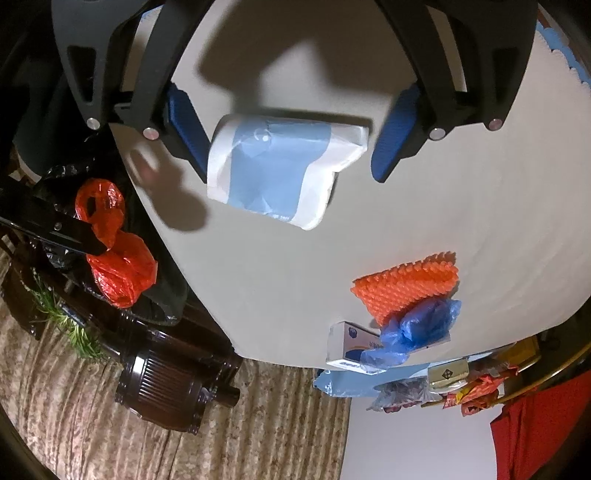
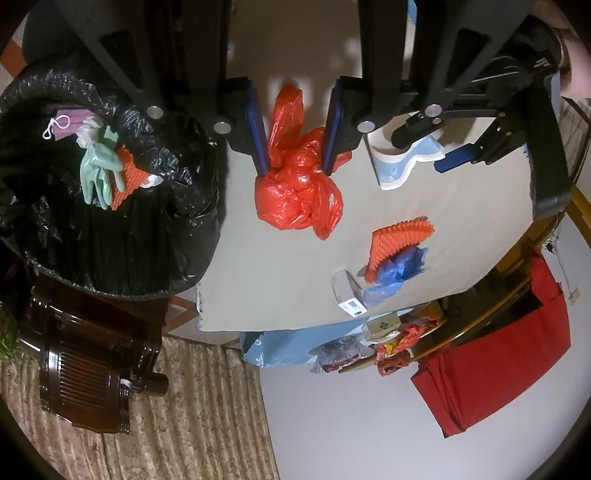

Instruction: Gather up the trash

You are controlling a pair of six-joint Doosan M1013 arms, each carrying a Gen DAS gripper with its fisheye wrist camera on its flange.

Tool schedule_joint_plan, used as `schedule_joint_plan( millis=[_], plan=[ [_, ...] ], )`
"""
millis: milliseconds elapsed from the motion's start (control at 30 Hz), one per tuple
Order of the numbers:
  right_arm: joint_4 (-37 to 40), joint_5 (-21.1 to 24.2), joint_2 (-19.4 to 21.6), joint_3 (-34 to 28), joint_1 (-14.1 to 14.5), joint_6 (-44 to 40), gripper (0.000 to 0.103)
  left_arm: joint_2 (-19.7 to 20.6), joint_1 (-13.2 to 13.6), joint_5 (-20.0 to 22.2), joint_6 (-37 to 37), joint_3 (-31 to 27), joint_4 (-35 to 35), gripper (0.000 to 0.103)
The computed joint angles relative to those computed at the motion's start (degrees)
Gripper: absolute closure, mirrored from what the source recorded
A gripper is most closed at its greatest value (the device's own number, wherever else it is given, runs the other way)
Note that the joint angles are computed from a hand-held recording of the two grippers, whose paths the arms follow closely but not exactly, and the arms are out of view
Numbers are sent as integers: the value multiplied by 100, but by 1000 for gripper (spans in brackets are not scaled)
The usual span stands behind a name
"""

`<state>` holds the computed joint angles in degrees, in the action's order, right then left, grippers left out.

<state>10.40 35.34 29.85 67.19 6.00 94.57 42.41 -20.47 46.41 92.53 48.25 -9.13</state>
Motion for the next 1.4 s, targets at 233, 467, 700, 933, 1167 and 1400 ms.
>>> schedule_joint_plan(
  millis=[233,467,700,933,1167,1400],
  plan=[
    [91,47,20,-9,2,-134,74,57,-11,83,-31,-64,31,17],
    [130,79,41,-32,-3,-189,74,141,-7,213,19,-194,-36,17],
    [114,135,54,-29,13,-189,74,221,20,340,191,-289,-230,28],
    [142,166,52,-24,8,-226,74,162,26,152,293,-170,-325,30],
    [150,192,58,-12,15,-226,74,68,36,-122,104,-47,-136,30],
    [6,449,182,-113,37,-117,61,63,46,-173,-113,-80,148,30]
  ],
)
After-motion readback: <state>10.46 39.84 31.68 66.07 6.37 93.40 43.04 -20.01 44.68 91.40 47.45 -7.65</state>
